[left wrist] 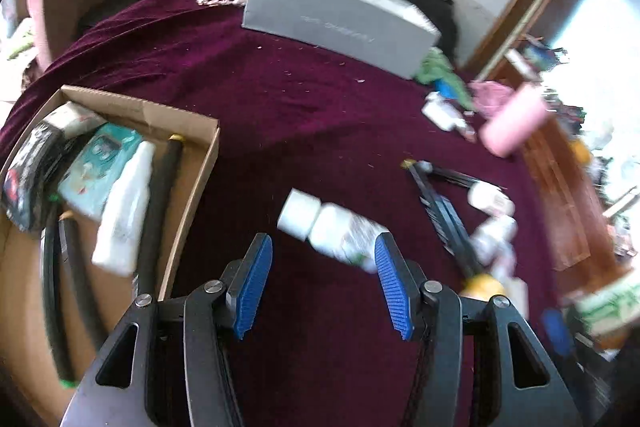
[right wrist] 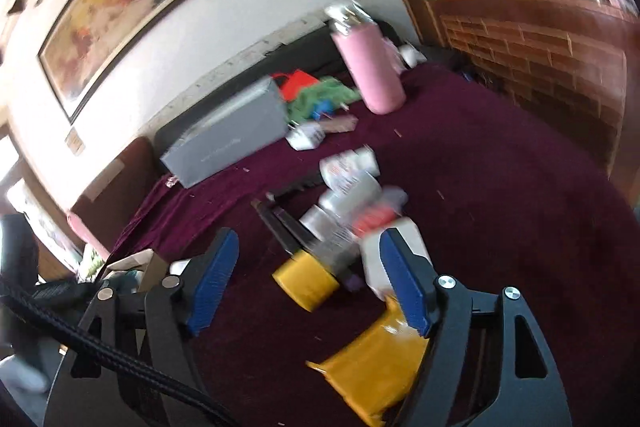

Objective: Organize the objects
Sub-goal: 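Grasp the white pill bottle with the left tool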

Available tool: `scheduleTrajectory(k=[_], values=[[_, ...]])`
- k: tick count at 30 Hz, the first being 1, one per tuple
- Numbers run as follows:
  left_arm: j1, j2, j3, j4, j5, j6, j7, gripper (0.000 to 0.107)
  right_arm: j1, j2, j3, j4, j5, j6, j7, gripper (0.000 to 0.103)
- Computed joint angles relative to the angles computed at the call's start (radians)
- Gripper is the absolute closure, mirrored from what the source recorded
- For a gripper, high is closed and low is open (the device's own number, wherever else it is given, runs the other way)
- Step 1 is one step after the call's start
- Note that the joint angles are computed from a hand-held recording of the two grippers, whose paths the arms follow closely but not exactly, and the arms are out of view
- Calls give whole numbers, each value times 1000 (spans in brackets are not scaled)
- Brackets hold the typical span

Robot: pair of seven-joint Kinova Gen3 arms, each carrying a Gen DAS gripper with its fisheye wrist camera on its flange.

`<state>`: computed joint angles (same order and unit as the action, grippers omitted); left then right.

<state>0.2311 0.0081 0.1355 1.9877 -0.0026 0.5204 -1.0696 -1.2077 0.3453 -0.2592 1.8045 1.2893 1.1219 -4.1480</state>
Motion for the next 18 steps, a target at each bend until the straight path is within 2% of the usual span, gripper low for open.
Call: scheduleTrajectory(k=[2,3,4,6,8,10,12,13,14,15,18], values=[[58,56,-40,-37,-56,17,81,60,25,-33,-17,48,41,-42,-81,29],[62,85,-33,-52,-80,19,122,59,10,-41,-6,70,74,-38,-121,29],[82,98,-44,-55,-111,4,163,51,-4,-41,-5,80,92,-18,-145,28],[168,137,-105,-94,-192,23,233,50,2,-45,-30,93,116,-2,-170,27],[212,180,-115,-139,-267,66,248,50,5,-43,-42,88,116,6,-164,27],[220,225,-83,-173,-315,117,214,51,8,-45,-48,93,129,2,-170,27],[254,224,-84,-160,-355,103,177,53,11,-48,-53,101,134,2,-185,27],[248,215,-69,-150,-353,98,148,63,15,-50,-54,108,139,-3,-197,27],[224,207,-35,-145,-340,103,108,73,19,-52,-56,114,142,-8,-209,27],[189,193,9,-131,-328,104,67,78,24,-51,-57,118,142,-11,-219,27],[94,138,98,-79,-246,95,-55,79,36,-54,-60,124,138,-26,-235,26]])
